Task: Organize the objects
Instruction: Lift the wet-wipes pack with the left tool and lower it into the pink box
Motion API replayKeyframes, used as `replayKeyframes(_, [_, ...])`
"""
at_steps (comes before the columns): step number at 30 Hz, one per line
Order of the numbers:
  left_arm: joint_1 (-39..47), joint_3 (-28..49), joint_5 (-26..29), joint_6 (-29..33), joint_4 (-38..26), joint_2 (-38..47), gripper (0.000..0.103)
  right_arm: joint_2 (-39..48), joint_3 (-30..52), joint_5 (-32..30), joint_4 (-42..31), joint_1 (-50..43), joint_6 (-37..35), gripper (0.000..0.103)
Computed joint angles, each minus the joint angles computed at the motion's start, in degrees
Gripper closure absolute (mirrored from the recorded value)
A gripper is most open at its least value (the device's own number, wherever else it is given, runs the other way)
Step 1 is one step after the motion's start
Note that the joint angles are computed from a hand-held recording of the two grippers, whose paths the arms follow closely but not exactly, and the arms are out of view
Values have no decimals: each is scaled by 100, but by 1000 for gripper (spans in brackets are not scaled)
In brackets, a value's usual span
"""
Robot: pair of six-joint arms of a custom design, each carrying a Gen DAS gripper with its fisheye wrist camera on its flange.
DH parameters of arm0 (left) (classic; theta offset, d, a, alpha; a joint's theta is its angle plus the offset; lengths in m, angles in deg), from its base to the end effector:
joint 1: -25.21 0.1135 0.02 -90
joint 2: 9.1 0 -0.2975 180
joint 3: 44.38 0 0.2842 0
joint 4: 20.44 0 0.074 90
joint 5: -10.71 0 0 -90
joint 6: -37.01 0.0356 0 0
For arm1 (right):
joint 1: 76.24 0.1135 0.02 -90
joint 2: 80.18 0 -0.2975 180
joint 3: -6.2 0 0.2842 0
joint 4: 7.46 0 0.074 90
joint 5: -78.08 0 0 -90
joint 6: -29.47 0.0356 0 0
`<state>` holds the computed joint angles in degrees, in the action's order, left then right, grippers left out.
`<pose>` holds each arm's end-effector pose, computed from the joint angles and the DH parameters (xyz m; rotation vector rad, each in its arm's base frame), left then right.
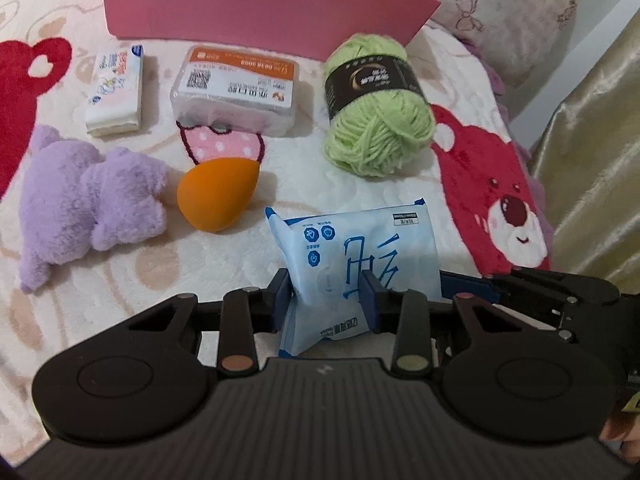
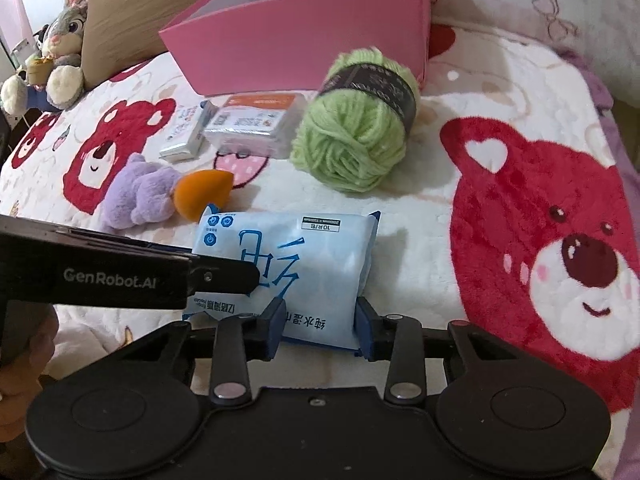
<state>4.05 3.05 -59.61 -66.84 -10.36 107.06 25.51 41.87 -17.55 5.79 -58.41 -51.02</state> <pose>0.2850 -0.1232 0.0239 0.2972 2.6320 -0.6609 0.2441 0.0822 0.0413 -0.2253 2.5745 0.3057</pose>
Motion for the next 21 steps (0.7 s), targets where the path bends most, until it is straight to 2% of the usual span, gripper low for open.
replayKeyframes(7, [273, -209, 243, 392, -632, -1009, 68, -1199, -134, 887, -735, 709, 67, 61])
replayKeyframes(13, [511, -14, 369, 759, -1595, -2021, 68, -2117, 149, 1387, -1596, 1037, 102, 61])
replayKeyframes(18, [814, 476, 644, 1182, -2499, -2641, 68, -2740, 556, 1237, -2248, 878, 99, 61])
replayKeyframes(21, [913, 901, 668, 1341, -2946, -2716, 68, -2857, 867, 1104, -2470, 781, 46, 61])
